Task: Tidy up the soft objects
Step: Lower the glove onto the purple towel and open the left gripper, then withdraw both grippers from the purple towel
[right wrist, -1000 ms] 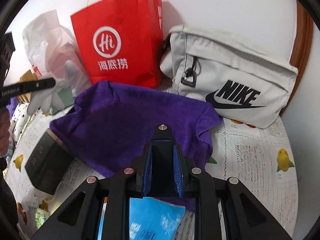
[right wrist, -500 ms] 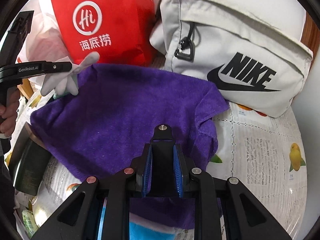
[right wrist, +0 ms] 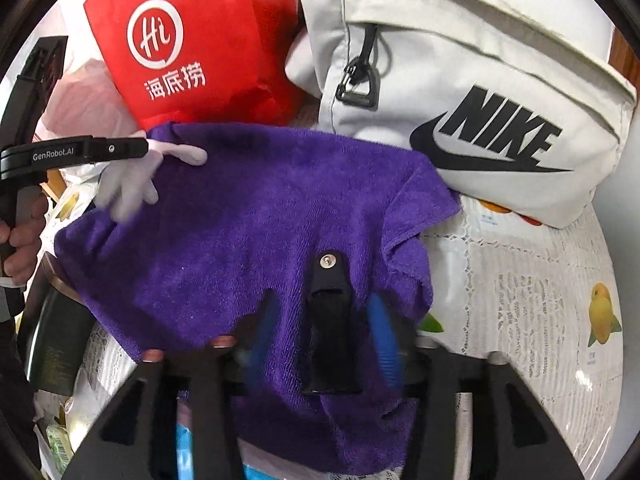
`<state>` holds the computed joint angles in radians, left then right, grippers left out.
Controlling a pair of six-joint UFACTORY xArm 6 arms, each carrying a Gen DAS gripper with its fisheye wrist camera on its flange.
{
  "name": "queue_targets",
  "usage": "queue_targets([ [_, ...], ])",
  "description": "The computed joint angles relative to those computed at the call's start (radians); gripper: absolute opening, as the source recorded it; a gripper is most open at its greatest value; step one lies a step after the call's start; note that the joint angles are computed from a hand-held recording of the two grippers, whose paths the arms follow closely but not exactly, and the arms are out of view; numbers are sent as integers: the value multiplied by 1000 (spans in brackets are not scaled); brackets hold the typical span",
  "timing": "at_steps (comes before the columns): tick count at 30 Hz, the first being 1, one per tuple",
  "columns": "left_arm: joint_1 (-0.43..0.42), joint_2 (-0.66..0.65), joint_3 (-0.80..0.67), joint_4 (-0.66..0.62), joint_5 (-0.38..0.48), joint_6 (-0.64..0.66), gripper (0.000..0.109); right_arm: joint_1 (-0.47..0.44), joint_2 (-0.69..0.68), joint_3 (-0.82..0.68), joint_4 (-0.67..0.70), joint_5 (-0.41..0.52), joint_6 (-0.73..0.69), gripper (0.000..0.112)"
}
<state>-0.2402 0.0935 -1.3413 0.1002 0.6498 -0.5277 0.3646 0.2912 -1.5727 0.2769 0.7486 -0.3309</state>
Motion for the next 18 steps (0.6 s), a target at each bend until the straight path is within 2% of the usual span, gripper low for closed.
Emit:
queue_targets([
  [10, -48, -98, 21, 188, 120, -153, 62, -15, -161, 138, 15, -9, 11, 54],
  [15, -93, -248, 135, 261, 86, -198, 62, -25, -269, 223, 50, 10, 6, 54],
  [18, -131, -326, 184, 310, 109, -246, 62, -27, -338, 281, 76, 18, 10, 54],
])
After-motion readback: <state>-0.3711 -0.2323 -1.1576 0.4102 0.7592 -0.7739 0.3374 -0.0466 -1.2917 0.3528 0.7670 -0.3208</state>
